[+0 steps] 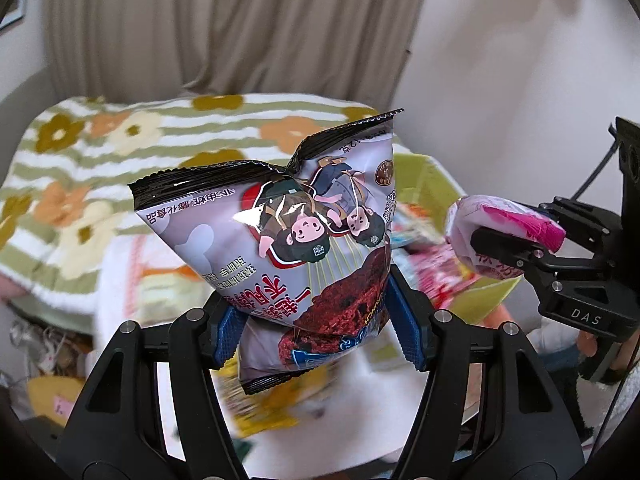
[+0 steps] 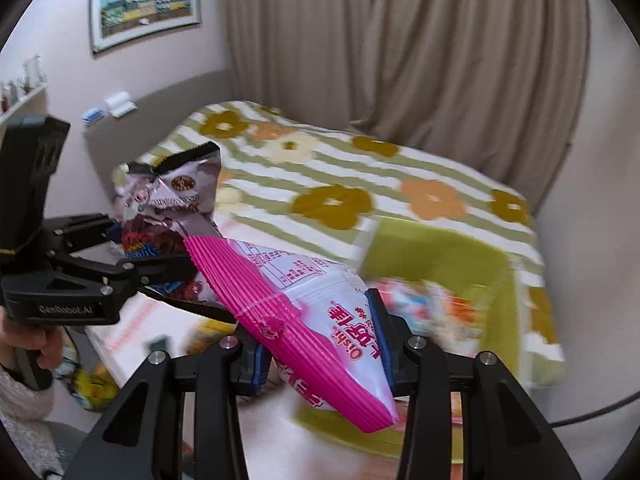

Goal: Organize snacks
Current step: 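Carry both bags over the yellow-green box and open both grippers to drop them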

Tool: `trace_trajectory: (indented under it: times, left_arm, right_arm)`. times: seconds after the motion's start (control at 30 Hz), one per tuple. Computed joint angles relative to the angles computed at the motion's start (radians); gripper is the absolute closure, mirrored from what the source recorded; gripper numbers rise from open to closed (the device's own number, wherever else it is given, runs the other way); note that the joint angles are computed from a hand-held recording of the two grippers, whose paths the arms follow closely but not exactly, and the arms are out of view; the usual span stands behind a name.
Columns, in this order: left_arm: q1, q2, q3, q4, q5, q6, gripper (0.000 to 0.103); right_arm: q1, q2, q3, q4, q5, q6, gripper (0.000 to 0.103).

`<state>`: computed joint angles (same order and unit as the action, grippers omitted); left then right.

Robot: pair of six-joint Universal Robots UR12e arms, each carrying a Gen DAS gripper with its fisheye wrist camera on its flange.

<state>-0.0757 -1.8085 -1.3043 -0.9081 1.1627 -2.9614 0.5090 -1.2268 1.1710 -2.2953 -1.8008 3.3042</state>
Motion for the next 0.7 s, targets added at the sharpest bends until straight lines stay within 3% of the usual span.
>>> trace_trajectory:
  times: [0.13,0.3,0.6,0.63,0.7]
  left_arm:
    - [-0.069,-0.056,0.065,-0.033,0.015,-0.014,0.043]
    - [-0.142,-0.124,0.142,-0.134,0.049,-0.038,0.043]
    - [-0.197,-0.168,0.192,-0.29,0.151,-0.041,0.041]
    - [-0.196,-0.172,0.2,-0.31,0.155,-0.034,0.037]
    - [-0.198,-0.174,0.209,-0.329,0.187,-0.037,0.018]
  right_arm:
    - [-0.06,-0.066,0.091,-0.015,0.032,0.028,0.065]
    - [-0.115,-0.112,0.157,0.005,0.066,0.058,0.065]
    - [-0.171,-0.138,0.225,-0.008,0.195,0.12,0.065]
    - [-0.174,-0.138,0.228,-0.009,0.205,0.12,0.065]
    - [-0.179,-0.134,0.23,-0.014,0.222,0.124,0.065]
